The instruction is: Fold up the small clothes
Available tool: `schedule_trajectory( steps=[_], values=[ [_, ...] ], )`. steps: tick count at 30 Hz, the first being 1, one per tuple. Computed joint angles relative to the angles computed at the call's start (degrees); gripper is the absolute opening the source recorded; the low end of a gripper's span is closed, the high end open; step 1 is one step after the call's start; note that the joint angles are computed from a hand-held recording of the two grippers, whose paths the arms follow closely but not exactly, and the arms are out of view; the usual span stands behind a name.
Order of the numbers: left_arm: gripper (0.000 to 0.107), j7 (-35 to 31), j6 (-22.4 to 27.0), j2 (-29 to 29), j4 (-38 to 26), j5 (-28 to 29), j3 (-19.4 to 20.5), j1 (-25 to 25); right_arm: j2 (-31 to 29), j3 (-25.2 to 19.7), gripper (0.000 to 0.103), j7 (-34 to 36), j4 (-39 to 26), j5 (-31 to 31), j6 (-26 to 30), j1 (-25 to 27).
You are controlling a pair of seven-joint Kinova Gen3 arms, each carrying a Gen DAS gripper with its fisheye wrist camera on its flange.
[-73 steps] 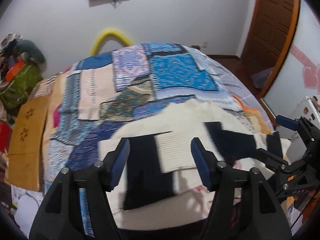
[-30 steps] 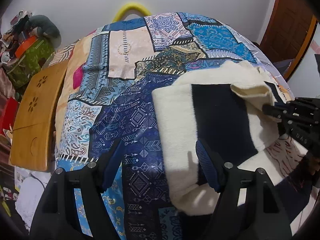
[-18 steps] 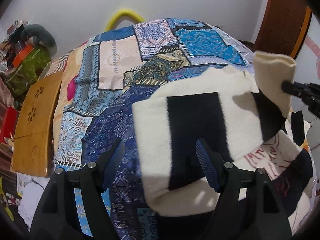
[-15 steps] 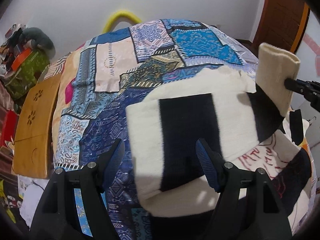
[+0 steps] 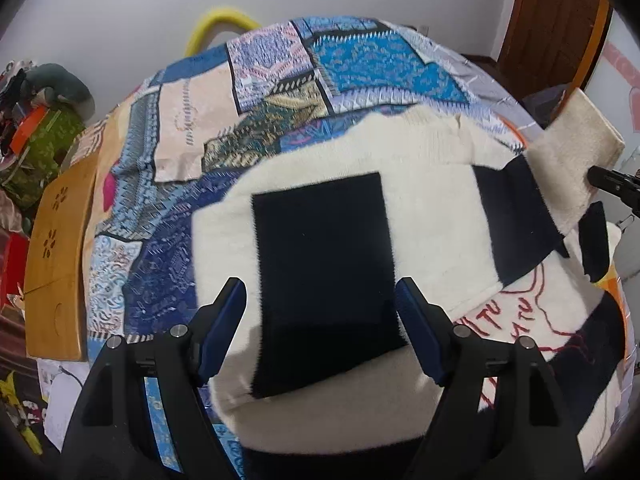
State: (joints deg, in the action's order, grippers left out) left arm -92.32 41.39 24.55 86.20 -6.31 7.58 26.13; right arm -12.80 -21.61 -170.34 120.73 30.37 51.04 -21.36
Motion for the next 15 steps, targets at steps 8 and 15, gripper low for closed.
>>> schedule_trajectory(
  steps=[8, 15],
  values=[
    [0.076, 2.04, 2.89, 3.72, -2.62, -0.78, -0.72, 1.39, -2.28, 4.16, 0.008, 4.14, 5.19, -7.48, -5.07, 2.50],
    [0.076, 2.49, 2.54, 4.85, -2.56, -1.84, -1.26, 2.29, -3.36, 4.76, 0.009, 7.14, 8.50, -13.37, -8.61, 5.67]
  ],
)
